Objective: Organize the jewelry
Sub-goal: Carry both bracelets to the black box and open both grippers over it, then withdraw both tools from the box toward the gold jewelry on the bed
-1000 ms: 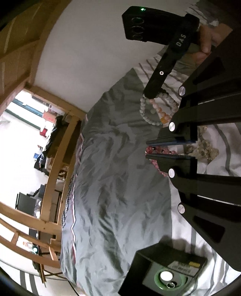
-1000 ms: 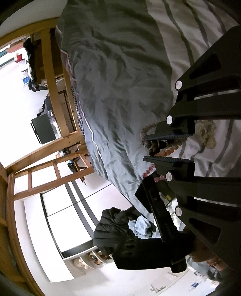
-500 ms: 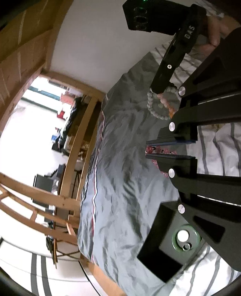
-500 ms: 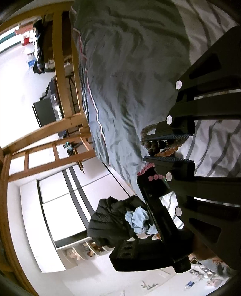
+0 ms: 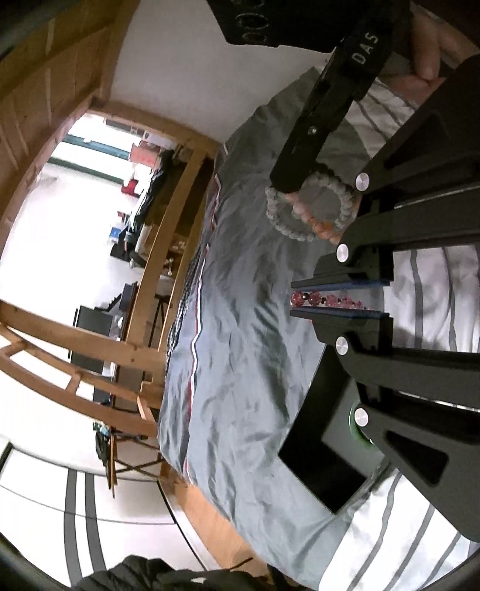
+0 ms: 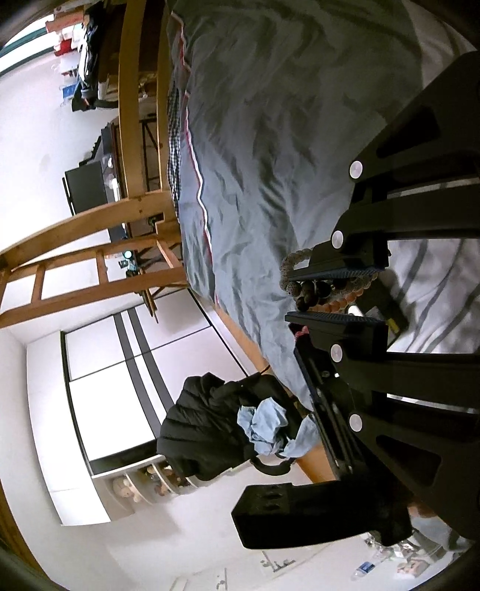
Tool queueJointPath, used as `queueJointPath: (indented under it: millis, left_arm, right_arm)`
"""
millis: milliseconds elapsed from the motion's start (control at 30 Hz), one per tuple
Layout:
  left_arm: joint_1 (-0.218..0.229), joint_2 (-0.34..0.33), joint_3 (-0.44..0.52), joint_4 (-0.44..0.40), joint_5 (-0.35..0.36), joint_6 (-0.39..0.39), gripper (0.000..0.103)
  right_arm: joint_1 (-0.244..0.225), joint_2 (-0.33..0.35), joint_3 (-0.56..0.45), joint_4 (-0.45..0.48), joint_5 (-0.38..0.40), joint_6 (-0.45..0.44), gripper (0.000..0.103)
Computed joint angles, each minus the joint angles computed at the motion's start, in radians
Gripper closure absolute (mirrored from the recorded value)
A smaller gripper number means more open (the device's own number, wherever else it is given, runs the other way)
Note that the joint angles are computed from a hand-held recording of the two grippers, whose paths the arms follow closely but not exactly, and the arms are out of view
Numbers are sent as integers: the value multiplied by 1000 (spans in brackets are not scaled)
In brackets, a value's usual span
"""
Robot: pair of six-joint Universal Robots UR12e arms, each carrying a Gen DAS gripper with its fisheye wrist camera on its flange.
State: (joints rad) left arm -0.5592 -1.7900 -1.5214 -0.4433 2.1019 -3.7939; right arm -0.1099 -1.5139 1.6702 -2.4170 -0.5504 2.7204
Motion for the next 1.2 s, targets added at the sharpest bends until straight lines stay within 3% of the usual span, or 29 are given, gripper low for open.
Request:
queueJointPath:
  millis: [200, 300, 567, 767, 900, 933, 967, 1000, 1033, 1133, 1200]
  left_arm:
    - [13, 13, -19, -32, 34, -49, 96]
    - [22, 22, -37, -50, 58, -111, 96]
    - [57, 44, -83, -75, 26, -247, 96]
    - [76, 54, -113, -59, -4, -317, 96]
    - [75, 62, -127, -69, 34, -379, 96]
    - [76, 66, -134, -62, 40, -401, 94]
    - [77, 72, -145, -48, 48, -429, 84]
    - [76, 78, -156, -29, 58, -455, 75]
    - [75, 81, -163, -17, 69, -473, 59]
    - [70, 84, -169, 0, 93, -487, 54]
    - [67, 79, -159, -6, 96, -479, 42]
  right_arm:
    - [43, 31, -23, 39, -11, -37, 86]
    - [67, 43, -31, 81, -12, -76, 86]
    - [123, 65, -37, 172, -39, -190, 86]
    - [142, 92, -53, 196, -46, -191, 86]
    - [146, 103, -61, 216, -66, -190, 86]
    - [146, 103, -63, 225, -80, -190, 80]
    - [145, 102, -62, 231, -93, -188, 58]
    - [138, 100, -50, 205, -93, -164, 44]
    - [128, 96, -33, 162, -76, -133, 27]
    - [115, 87, -20, 135, -88, -117, 25]
    - [104, 80, -7, 88, -102, -91, 16]
